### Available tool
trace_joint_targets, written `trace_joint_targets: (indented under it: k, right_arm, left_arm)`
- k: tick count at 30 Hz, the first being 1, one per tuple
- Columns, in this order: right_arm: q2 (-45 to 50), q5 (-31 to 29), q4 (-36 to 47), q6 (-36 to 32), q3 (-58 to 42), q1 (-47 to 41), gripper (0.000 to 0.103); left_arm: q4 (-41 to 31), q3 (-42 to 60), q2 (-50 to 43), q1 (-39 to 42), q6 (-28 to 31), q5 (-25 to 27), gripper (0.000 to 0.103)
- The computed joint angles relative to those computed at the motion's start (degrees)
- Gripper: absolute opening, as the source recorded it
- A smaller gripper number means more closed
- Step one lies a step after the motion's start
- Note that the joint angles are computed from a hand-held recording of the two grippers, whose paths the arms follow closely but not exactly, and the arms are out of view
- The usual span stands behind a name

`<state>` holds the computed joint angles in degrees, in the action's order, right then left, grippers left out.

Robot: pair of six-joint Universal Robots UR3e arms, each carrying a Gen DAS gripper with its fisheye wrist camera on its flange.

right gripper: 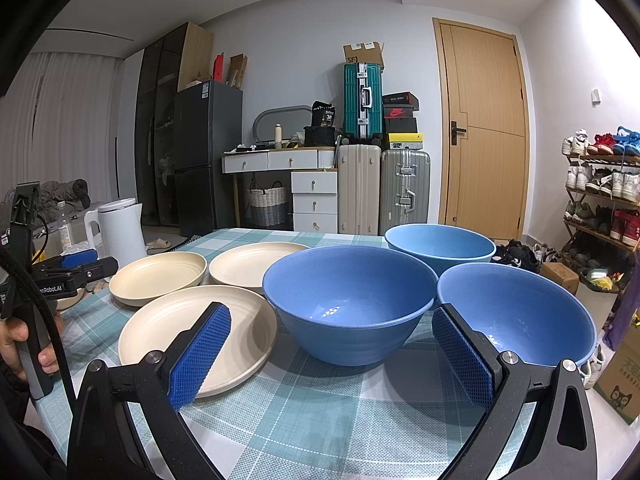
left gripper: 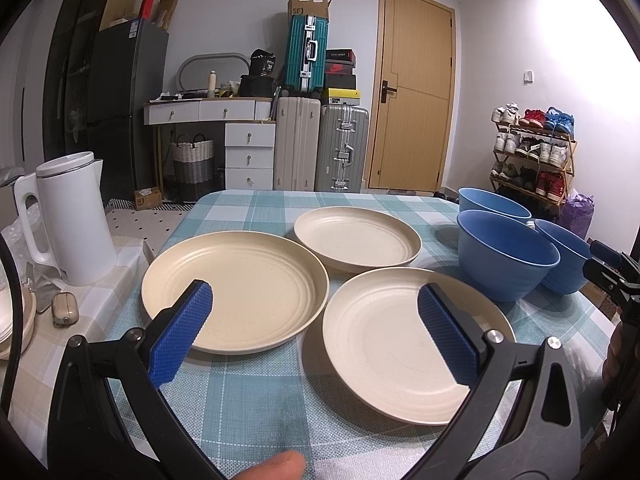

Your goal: Organize plates and bowls

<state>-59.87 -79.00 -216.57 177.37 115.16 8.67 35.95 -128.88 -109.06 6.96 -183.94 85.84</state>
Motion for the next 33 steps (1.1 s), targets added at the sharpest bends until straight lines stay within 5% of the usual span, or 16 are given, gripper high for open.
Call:
trace_joint_targets:
  k: [8, 15, 33]
  right_arm:
    - [-1.21, -3.90, 3.79, 0.41, -1.82, 0.85, 0.103]
    - [-3.40, -6.85, 9.62, -0.40, -6.13, 4.20, 0.103]
    - [-2.89, -2.79, 36.07, 2.67, -30.56, 11.01, 0.103]
  left_arm:
    - [-6.20, 0.45, 2.82, 2.93, -0.02, -3.34, 0.103]
    - [-12.71, 1.29, 8.81, 3.23, 0.83, -1.09, 0.103]
    - [-37.38, 7.14, 23.33, 4.07, -0.62, 2.97, 0.103]
